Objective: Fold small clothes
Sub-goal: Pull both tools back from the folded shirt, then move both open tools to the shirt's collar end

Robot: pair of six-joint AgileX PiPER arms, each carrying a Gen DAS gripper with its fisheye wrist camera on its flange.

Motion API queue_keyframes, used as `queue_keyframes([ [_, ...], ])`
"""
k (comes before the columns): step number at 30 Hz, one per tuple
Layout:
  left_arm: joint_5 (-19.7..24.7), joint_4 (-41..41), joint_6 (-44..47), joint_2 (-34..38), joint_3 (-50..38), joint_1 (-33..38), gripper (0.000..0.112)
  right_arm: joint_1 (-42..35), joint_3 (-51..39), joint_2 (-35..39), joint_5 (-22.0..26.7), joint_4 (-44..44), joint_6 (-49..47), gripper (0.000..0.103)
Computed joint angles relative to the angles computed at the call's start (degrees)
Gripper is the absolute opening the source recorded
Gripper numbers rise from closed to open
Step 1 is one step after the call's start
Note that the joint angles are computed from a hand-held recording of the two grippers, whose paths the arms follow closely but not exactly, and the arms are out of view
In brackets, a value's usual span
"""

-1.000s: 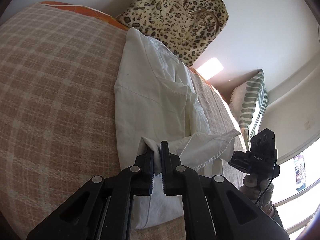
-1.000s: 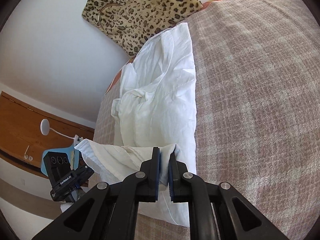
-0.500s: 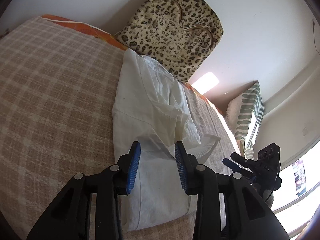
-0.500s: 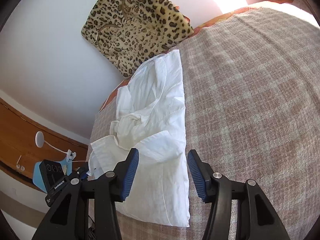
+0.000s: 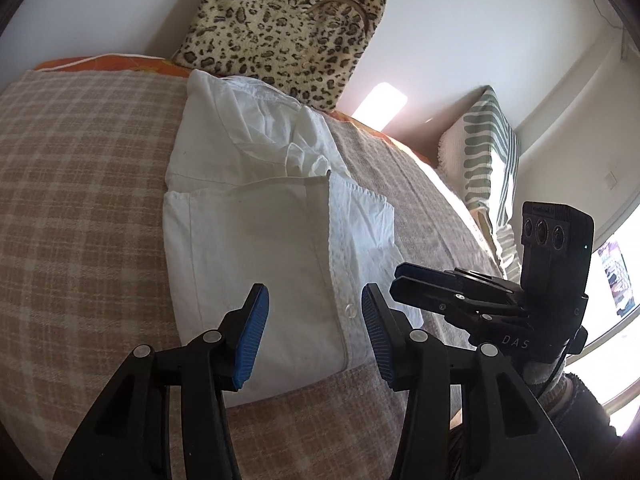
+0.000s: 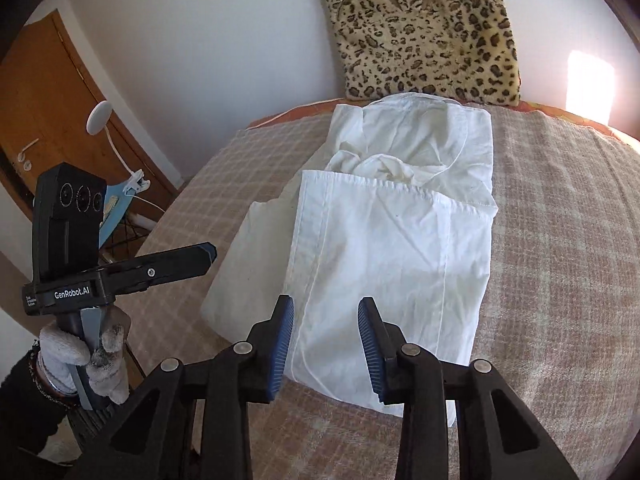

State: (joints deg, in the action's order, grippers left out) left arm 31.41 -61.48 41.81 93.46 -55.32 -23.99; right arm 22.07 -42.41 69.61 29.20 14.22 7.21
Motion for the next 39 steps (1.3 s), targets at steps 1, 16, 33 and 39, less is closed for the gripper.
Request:
queue_keyframes([
  [1, 0.3, 3.0, -2.7, 1.1, -1.6, -1.0, 0.047, 0.1, -0.2, 1.3, -1.4, -0.3, -0.3, 0.035],
  [16, 6.2, 13.1, -9.6, 14.3, -18.8, 4.4, 0.047, -18.1, -3.7, 11.4, -0.3, 21.1, -26.7, 0.036],
  [33, 16.0, 24.6, -20.6, 35.6, -53.0, 13.0, 0.047, -21.1, -47.0, 39.2, 14.3, 21.5, -30.2, 0.047],
  [39, 16.7, 25.5, -21.0, 41.2, -59.7, 11.4, 0.047, -14.9, -81.3, 60.9, 25.4, 15.6, -19.4, 0.052],
])
